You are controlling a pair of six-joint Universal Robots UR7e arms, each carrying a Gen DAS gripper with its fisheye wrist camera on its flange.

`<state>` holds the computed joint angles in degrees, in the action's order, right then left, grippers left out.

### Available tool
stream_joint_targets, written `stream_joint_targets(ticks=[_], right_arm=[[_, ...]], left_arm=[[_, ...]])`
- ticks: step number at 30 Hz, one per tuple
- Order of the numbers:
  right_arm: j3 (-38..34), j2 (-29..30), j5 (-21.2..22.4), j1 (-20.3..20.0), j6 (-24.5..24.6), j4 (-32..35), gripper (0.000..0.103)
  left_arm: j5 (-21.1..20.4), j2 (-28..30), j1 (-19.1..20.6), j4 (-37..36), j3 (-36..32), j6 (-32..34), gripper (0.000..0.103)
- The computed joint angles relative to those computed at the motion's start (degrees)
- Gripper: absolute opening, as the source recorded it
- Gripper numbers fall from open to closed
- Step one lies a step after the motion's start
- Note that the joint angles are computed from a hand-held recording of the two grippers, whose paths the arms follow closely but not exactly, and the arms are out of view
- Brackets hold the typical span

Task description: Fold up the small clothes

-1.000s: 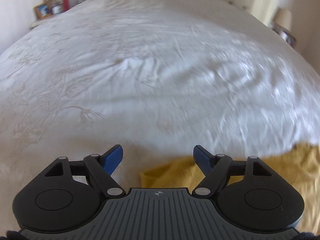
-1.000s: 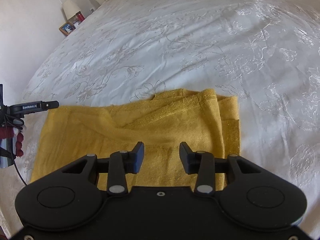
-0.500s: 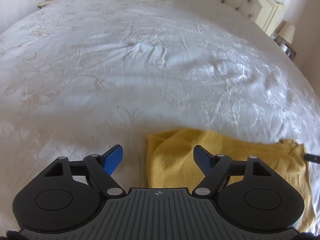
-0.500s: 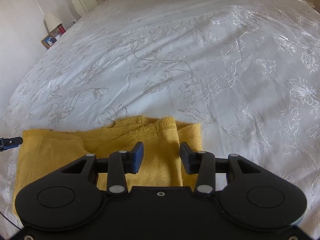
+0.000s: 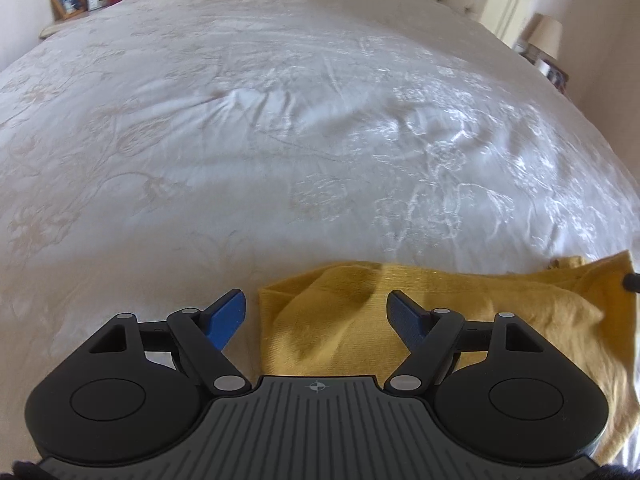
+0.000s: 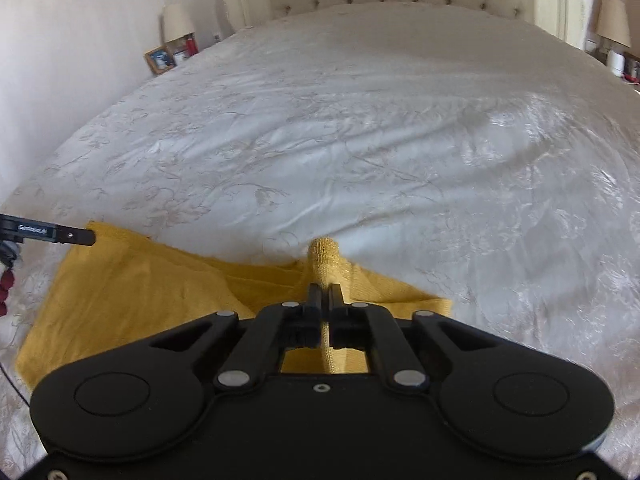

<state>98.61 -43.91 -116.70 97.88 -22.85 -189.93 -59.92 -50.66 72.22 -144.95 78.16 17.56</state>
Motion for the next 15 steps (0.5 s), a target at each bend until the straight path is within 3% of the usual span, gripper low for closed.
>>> stream_joint_targets(ticks=[4,7,11,13,14,15], right_arm=[[-1.42,0.81,-6.9,-1.12,5.94,0.29,0.01],[-1.09,0.3,-6.65,-1.98,7.27,1.09,0.01],[-0.45,0.13,-5.81,-2.11,6.93,1.95,0.01],[-0.23,0.15,-5.31,-2.19,7.25,2.31,0.01],[-0.07,0.1,-5.08,-2.28,7.49,2.5,0.01],[0.1,0.07,-5.01,-2.33,7.68,2.63,0.01]], left_arm=[[-2.54,-0.01,-0.37,-0.03,0.67,1.86,0.077],[-4.02,0.0,-0.32,1.67,0.48,0.92,0.077],[0.16,1.02,-0.42,1.34,-0.31,-3.65,0.076],[-0.76,0.82,-0.07,1.67,-0.6,-7.99,0.061],[-2.42,0.27,0.09,0.84,0.08,-8.85,0.043],[-4.64,-0.58,0.18,-0.05,1.22,-8.92,0.041]])
